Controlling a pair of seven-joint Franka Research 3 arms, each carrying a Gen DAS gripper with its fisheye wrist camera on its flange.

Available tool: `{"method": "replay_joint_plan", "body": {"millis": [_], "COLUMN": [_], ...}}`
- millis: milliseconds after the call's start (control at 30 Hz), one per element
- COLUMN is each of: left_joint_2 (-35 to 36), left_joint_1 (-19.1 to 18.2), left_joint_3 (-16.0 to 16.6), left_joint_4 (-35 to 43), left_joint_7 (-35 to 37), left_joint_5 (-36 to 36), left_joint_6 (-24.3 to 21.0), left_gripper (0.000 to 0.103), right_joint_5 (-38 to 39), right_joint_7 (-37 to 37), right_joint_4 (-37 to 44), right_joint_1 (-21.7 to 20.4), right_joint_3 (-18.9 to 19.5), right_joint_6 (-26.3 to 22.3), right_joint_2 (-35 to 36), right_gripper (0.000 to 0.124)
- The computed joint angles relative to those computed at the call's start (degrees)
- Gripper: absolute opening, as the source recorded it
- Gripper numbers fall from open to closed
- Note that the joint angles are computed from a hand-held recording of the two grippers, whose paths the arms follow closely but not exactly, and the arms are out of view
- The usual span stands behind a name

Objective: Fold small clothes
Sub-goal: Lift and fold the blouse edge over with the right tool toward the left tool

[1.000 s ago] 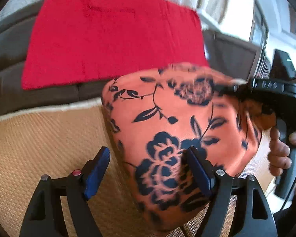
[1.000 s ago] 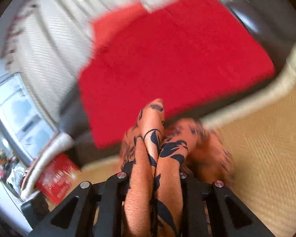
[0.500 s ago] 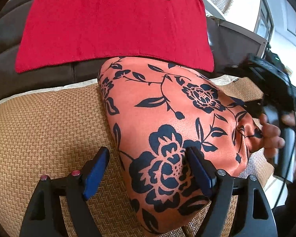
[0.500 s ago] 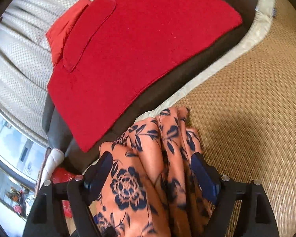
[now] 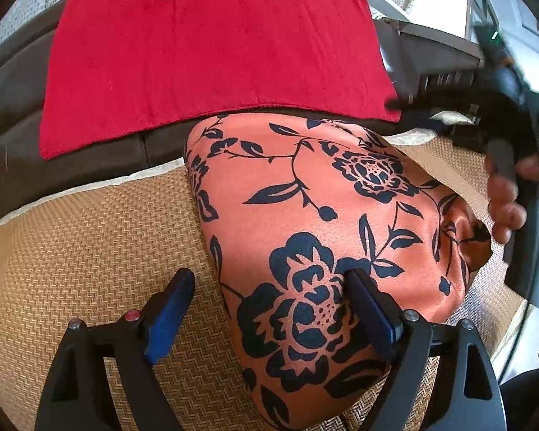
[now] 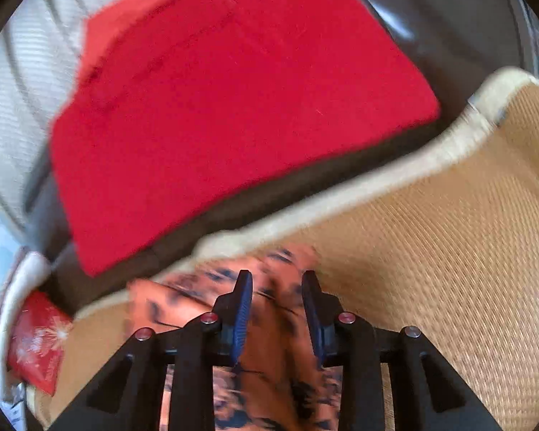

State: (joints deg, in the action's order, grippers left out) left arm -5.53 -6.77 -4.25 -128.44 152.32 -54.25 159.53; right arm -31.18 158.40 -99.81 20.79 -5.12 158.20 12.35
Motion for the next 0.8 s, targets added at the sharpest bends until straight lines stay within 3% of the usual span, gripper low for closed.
{"method": "replay_joint_plan", "body": {"millis": [133, 233, 333, 367, 433, 500, 667, 800], "left_joint_2": [-0.2, -0.8, -1.0, -1.1, -1.2, -1.3, -1.8, -2.2], "left_joint_1": [-0.4, -0.8, -1.3, -1.5, -1.8, -2.1, -2.4, -2.4], "left_joint_3": [-0.3, -0.4, -0.1, 0.0, 0.2, 0.2, 0.5, 2.1], "left_joint_4": [-0.5, -1.1, -1.4, -1.5, -1.6, -1.9, -2.0, 0.0], "left_joint_7": [0.2, 0.3, 0.4, 0.6, 1.0, 1.2, 0.0, 1.2], "left_joint_5": [0.0, 0.3, 0.3, 0.1, -0.3, -0.3, 0.6, -4.3], "left_joint_6": [1.5, 2.5, 2.9, 2.9, 3.2, 4.0, 3.3, 0.0], "left_gripper": [0.088, 0.088, 0.088, 0.088, 0.088, 0.088, 0.088, 0.088], "right_joint_5": [-7.6, 3.5, 13.8, 16.0, 19.8, 23.0, 23.4, 21.8], "right_joint_7": [2.2, -11.5, -21.5, -22.0, -21.8, -21.5, -23.1, -22.0], "right_joint_4": [1.3, 2.5, 7.9, 10.1, 10.1, 7.6, 5.5, -2.5], "right_joint_1": [1.8, -1.2, -2.5, -2.3, -1.9, -2.3, -1.3, -1.0], "right_joint_3": [-1.1, 3.4, 5.9, 5.5, 4.8, 4.0, 2.5, 2.5], "right_joint_6": [4.9, 5.6, -4.1, -9.1, -12.0, -8.5, -8.0, -1.6], "right_joint_2": [0.3, 1.7, 5.8, 7.5, 8.5, 7.7, 5.5, -0.6], "right_gripper": [0.032, 0.032, 0.032, 0.031, 0.031, 0.031, 0.030, 0.031]}}
